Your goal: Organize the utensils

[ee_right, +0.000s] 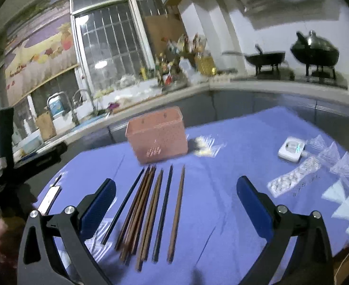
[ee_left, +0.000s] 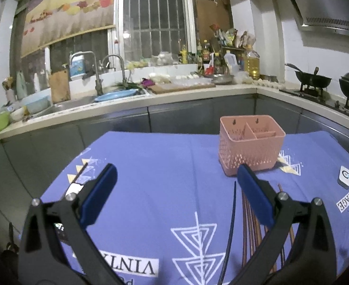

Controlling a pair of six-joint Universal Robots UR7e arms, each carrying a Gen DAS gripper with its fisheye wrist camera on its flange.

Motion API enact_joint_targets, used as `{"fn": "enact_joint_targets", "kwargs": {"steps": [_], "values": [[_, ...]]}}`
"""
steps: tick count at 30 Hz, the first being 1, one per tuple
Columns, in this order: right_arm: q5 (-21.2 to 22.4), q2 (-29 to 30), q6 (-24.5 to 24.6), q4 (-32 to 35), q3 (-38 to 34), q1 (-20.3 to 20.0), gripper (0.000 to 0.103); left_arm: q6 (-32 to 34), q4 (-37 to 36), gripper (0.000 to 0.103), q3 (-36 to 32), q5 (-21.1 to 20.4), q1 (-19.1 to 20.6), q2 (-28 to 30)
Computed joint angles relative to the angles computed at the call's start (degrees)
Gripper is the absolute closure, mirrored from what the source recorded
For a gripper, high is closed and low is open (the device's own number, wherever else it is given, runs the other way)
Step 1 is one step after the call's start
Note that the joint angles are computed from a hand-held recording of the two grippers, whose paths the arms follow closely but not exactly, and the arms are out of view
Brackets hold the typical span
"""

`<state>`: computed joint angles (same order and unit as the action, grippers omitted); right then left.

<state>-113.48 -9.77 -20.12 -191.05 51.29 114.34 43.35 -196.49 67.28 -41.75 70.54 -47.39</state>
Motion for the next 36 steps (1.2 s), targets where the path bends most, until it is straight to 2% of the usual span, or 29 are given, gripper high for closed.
{"fn": "enact_joint_targets", "kwargs": {"steps": [2, 4, 7, 9, 11, 12, 14, 16, 19, 21, 23, 24, 26, 27, 28, 29, 31, 33, 34, 35, 36], "values": [[0.7, 0.3, -2.9, -0.5, -2.0, 0.0, 0.003, 1.0, -0.6, 0.006, -1.0, -0.5, -0.2, 0.4], [0.3, 1.8, -7.7, -3.2, -6.0, 0.3, 0.003, 2.2, -1.3, 0.006, -2.2, -1.0, -0.3, 1.0], [-0.6, 4.5, -17.9, -12.8, -13.3, 0.6, 0.003, 3.7, -2.3, 0.006, -3.2, -1.4, -0.6, 1.5], [1.3, 2.8, -20.3, -19.7, -13.1, 0.0, 0.003, 4.5, -2.8, 0.006, -3.7, -1.6, -0.6, 1.8], [3.9, -0.8, -16.6, -23.0, -8.7, -0.9, 0.003, 4.6, -2.9, 0.006, -4.0, -1.4, -0.6, 2.1], [6.6, -3.7, -12.7, -24.6, -4.5, -1.8, 0.003, 4.1, -2.5, 0.006, -4.1, -1.4, -0.4, 2.1], [9.1, -6.3, -7.5, -25.3, -0.8, -2.8, 0.003, 2.9, -1.5, 0.006, -4.2, -1.2, -0.2, 2.2], [12.0, -6.9, -6.4, -24.9, 1.2, -4.0, 0.003, 2.1, -0.5, 0.006, -4.5, -1.0, 0.0, 2.3], [13.0, -7.9, -5.4, -18.7, 3.7, -3.9, 0.003, 1.8, 0.5, 0.006, -4.3, -0.9, 0.1, 2.3], [17.3, -7.5, -6.0, -14.8, 4.4, -4.4, 0.003, 2.9, 0.0, 0.006, -4.4, -0.9, 0.1, 2.6], [18.8, -7.7, -4.2, -12.4, 5.9, -4.0, 0.003, 3.4, -0.4, 0.006, -4.3, -1.0, 0.2, 2.7], [21.3, -8.3, -4.3, -9.2, 6.6, -4.3, 0.003, 3.6, -0.5, 0.006, -4.3, -1.1, 0.3, 2.7], [23.7, -9.5, -6.3, -4.5, 8.2, -4.0, 0.003, 2.8, 0.4, 0.006, -4.1, -1.0, 0.5, 2.4], [26.7, -10.3, -7.0, -0.9, 8.8, -4.3, 0.003, 2.2, 1.0, 0.006, -4.0, -1.0, 0.6, 2.2], [31.5, -11.0, -7.8, 2.5, 9.4, -4.9, 0.003, 1.1, 2.0, 0.006, -3.6, -1.2, 0.8, 1.8], [37.5, -12.1, -7.3, 7.3, 9.7, -5.8, 0.003, 0.4, 2.6, 0.006, -3.3, -1.2, 0.9, 1.5], [49.5, -14.8, -3.1, 19.3, 10.3, -6.7, 0.003, -2.2, 4.9, 0.006, -2.2, -1.4, 1.2, 0.3], [60.9, -16.7, -3.9, 27.9, 9.3, -8.2, 0.003, -3.9, 5.8, 0.006, -1.1, -2.0, 1.4, -0.9], [64.2, -17.7, -5.5, 28.6, 9.7, -8.7, 0.003, -3.8, 5.2, 0.006, -0.7, -2.1, 1.4, -1.2], [65.1, -18.3, -6.6, 27.1, 10.3, -9.0, 0.003, -3.5, 4.5, 0.006, -0.4, -2.2, 1.4, -1.4], [64.1, -18.8, -5.4, 23.8, 11.2, -8.9, 0.003, -3.5, 4.4, 0.006, -0.4, -2.3, 1.4, -1.4]]}}
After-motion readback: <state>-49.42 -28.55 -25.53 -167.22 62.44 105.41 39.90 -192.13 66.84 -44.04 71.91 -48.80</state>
